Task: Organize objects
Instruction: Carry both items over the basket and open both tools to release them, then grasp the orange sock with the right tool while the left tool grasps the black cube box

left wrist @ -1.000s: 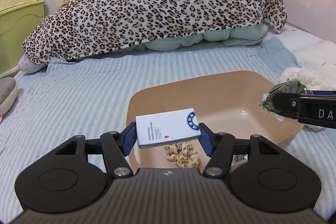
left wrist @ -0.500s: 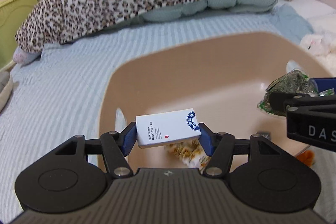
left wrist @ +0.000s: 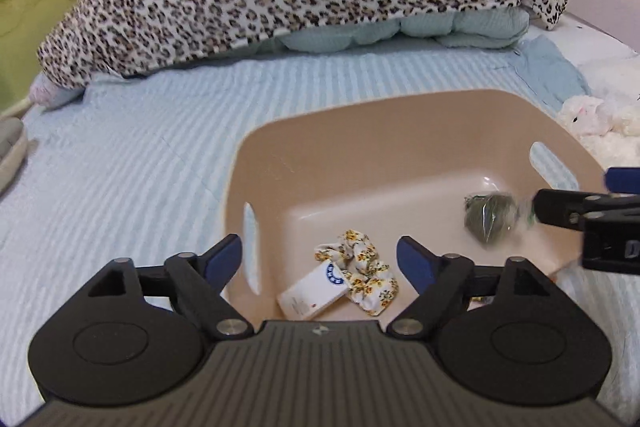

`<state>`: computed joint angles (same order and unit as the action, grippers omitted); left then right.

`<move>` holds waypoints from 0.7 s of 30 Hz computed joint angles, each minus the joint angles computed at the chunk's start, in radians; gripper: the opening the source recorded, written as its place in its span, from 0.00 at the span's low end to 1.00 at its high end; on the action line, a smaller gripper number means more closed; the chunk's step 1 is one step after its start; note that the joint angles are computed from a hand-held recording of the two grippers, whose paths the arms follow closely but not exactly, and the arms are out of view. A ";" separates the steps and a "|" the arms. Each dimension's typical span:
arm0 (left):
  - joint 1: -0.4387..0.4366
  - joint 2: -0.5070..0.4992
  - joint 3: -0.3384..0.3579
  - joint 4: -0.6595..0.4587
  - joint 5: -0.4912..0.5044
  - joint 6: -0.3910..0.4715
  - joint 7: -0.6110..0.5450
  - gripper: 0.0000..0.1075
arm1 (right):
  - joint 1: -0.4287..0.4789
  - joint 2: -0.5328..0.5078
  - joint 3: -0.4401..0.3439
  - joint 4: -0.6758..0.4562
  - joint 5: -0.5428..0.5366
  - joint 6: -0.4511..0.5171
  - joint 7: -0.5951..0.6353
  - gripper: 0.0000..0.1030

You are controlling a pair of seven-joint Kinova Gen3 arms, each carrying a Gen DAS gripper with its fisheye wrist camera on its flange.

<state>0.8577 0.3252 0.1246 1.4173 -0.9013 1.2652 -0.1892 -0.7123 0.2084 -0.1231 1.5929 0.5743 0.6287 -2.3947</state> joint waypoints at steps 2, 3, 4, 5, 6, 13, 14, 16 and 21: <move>0.014 -0.012 0.003 0.006 -0.007 0.017 0.013 0.86 | 0.001 -0.029 -0.001 0.018 0.007 0.005 -0.002 0.88; 0.019 -0.018 0.007 0.008 -0.006 0.027 0.020 0.86 | 0.006 -0.042 -0.007 0.026 0.003 0.010 0.005 0.88; 0.022 -0.023 0.011 0.007 -0.003 0.039 0.026 0.86 | 0.012 -0.053 -0.014 0.033 -0.003 0.016 0.011 0.89; 0.026 -0.028 0.016 0.008 -0.001 0.048 0.034 0.86 | 0.018 -0.066 -0.021 0.043 -0.010 0.020 0.014 0.90; 0.031 -0.033 0.021 0.010 0.000 0.058 0.042 0.86 | 0.024 -0.080 -0.029 0.056 -0.015 0.021 0.016 0.90; 0.064 -0.042 0.061 0.023 0.033 0.134 0.077 0.86 | 0.064 -0.138 -0.081 0.128 -0.043 0.051 0.029 0.93; 0.065 -0.041 0.065 0.028 0.043 0.136 0.080 0.86 | 0.068 -0.140 -0.086 0.136 -0.050 0.058 0.036 0.93; 0.066 -0.041 0.071 0.042 0.062 0.132 0.090 0.86 | 0.070 -0.142 -0.095 0.152 -0.047 0.070 0.035 0.93; 0.062 -0.037 0.081 0.084 0.107 0.099 0.100 0.86 | 0.080 -0.128 -0.103 0.170 -0.072 0.099 0.074 0.93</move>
<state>0.9201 0.2882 0.2053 1.5014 -0.7942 1.3642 -0.0890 -0.6327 0.0805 -0.2261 1.7626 0.5025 0.7282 -2.3204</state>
